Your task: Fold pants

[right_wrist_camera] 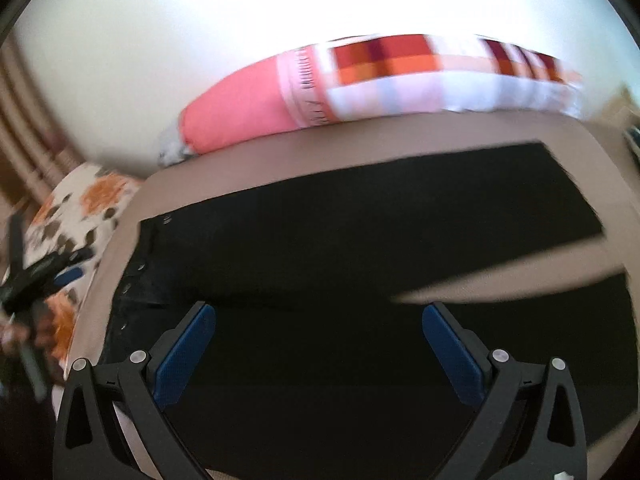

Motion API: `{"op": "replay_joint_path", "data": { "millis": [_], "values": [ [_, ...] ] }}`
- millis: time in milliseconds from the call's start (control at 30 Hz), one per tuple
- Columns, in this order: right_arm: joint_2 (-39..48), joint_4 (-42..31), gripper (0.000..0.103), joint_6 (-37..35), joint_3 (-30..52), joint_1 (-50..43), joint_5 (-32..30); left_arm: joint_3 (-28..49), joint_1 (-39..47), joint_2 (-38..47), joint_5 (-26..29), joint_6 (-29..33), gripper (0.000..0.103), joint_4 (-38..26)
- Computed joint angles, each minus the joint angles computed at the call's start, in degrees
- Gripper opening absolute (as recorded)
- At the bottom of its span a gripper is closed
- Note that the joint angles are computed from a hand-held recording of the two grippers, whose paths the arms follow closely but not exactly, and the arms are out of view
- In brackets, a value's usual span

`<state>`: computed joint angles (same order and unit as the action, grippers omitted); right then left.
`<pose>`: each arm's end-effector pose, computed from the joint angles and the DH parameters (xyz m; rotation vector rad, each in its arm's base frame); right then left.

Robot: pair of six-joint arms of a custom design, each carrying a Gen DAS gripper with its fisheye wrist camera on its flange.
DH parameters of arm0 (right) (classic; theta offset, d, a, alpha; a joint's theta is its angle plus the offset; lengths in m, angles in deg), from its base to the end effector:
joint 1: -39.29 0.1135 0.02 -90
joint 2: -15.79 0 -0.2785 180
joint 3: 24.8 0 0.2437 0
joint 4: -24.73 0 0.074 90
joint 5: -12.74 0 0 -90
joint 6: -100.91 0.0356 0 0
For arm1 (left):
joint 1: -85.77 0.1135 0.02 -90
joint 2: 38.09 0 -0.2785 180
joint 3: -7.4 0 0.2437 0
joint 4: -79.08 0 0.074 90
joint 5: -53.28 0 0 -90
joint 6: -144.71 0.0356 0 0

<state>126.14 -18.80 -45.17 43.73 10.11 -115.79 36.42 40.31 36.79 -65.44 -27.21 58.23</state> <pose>0.2786 -0.1302 0.1106 -0.6323 2.4873 0.5893 0.1235 -0.1011 0.1108 -0.9121 2.3455 -0.1791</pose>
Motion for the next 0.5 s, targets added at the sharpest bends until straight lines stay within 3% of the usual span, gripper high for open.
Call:
{"op": "replay_joint_path", "data": {
  "millis": [133,267,367,500],
  "values": [
    [3.61,-2.29,0.103,1.15,2.74,4.98,-0.30,-9.86,20.91,4.77,14.78,15.63,0.069,25.60],
    [6.46,-0.10,0.103,6.11,3.80,9.38,-0.81,-12.27,39.95,22.94,30.32,28.94,0.061,48.95],
    [8.47,2.12,0.103,11.09,4.76,13.18,0.15,-10.33,49.98,33.81,38.95,35.51,0.060,56.94],
    [11.79,2.54,0.103,16.05,7.14,16.43,-0.66,-6.96,59.42,43.37,49.36,40.59,0.053,62.64]
  ]
}}
